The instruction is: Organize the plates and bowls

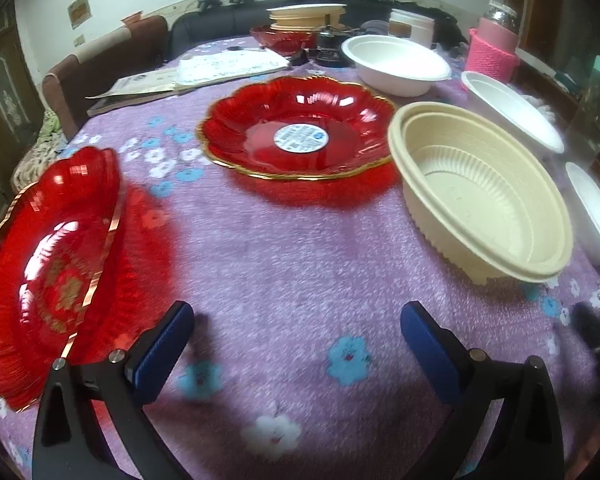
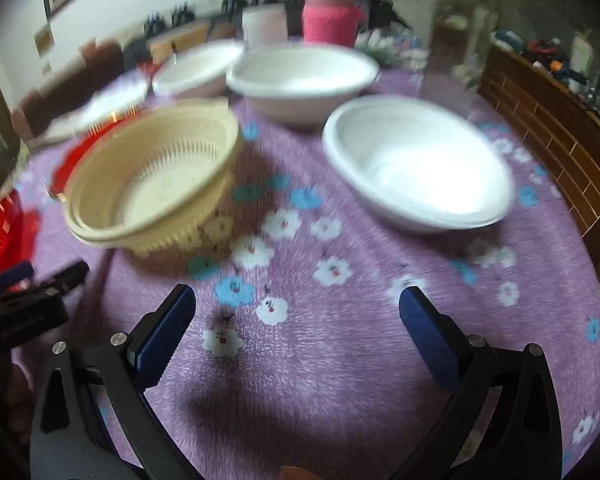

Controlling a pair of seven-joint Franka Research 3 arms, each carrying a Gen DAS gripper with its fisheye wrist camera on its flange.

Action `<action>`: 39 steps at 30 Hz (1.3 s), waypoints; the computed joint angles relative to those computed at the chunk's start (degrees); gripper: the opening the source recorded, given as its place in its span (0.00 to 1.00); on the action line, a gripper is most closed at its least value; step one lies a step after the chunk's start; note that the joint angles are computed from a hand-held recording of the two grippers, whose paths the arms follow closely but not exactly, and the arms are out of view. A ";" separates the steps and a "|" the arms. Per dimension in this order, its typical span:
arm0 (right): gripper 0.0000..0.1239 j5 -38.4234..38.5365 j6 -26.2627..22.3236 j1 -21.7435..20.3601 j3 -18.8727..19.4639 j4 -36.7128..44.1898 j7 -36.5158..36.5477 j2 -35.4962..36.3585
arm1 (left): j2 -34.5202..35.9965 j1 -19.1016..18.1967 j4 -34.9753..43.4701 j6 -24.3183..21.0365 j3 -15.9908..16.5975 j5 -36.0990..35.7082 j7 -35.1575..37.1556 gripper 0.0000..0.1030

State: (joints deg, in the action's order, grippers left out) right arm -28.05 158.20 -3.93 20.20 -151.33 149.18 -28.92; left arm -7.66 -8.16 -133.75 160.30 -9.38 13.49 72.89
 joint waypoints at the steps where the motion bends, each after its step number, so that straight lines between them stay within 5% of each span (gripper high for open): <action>1: 0.83 -1.53 1.08 -1.00 1.08 -0.95 1.38 -1.70 | -1.24 0.36 -1.01 0.46 -0.09 0.80 -0.96 0.99; 8: 0.83 -5.34 11.61 -9.99 10.46 -3.86 7.70 -9.36 | -10.96 1.71 -8.43 3.30 0.95 3.97 -4.04 1.00; 22: 0.83 1.06 26.48 -28.99 35.67 7.08 8.66 -2.50 | -26.30 12.19 -19.01 8.92 1.33 9.97 -10.39 1.00; 39: 0.83 11.11 31.39 -29.36 38.91 4.47 -2.51 -3.97 | -24.14 15.46 -18.06 9.53 1.06 11.12 -12.42 1.00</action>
